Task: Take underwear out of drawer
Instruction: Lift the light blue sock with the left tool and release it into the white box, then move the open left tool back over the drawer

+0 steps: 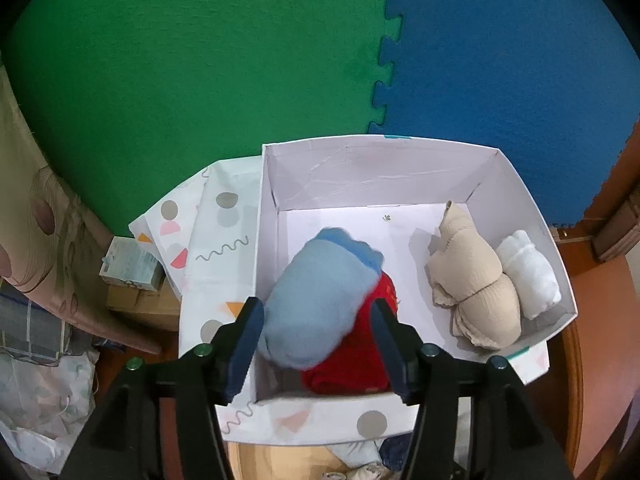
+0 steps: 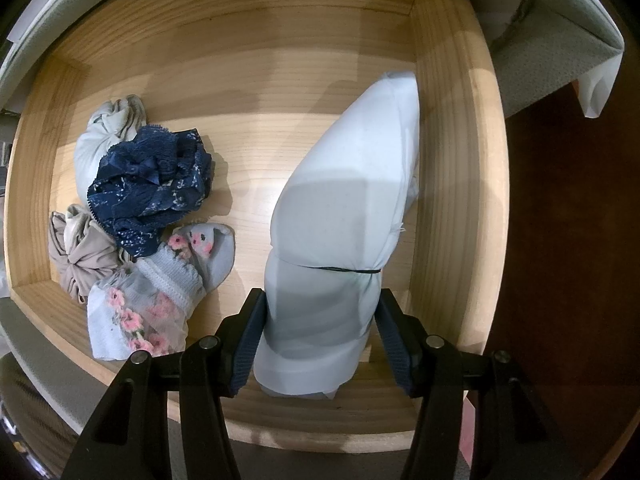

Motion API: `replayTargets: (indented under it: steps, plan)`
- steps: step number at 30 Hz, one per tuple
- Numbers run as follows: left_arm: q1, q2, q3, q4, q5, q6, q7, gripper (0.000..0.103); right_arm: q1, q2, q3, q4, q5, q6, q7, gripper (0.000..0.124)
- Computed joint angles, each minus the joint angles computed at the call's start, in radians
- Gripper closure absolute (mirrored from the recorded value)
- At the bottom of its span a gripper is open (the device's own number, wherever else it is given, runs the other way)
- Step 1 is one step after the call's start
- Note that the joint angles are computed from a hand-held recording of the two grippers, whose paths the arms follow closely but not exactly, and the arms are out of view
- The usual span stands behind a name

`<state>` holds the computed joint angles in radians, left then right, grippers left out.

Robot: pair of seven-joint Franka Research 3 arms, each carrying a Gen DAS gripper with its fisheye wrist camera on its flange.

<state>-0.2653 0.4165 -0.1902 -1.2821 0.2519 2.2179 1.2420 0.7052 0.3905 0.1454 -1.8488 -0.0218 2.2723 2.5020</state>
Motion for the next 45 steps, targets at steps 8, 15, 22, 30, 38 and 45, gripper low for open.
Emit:
replayTargets:
  steps: [8,15,22,30,38,45]
  plan:
    - [0.035,-0.135,-0.01,-0.156,-0.032,0.042,0.025,0.046,0.006,0.017,-0.003,0.017,-0.004,-0.009,0.006,0.07]
    - [0.063,-0.311,-0.016,-0.393,-0.05,0.093,0.075,0.046,0.01,0.033,-0.006,0.036,-0.007,-0.02,0.01,0.07]
    - [0.074,-0.474,-0.011,-0.684,-0.078,0.208,0.059,0.046,0.014,0.044,-0.008,0.049,-0.009,-0.028,0.008,0.07]
    - [0.071,-0.516,-0.004,-0.921,-0.101,0.275,-0.032,0.046,0.019,0.057,-0.01,0.065,-0.012,-0.04,0.01,0.07]
    - [0.075,-0.495,-0.006,-1.008,-0.099,0.349,-0.098,0.046,0.022,0.062,-0.011,0.071,-0.011,-0.043,0.011,0.07]
    - [0.076,-0.484,-0.005,-1.031,-0.057,0.389,-0.142,0.046,0.024,0.062,-0.012,0.068,-0.013,-0.039,0.014,0.071]
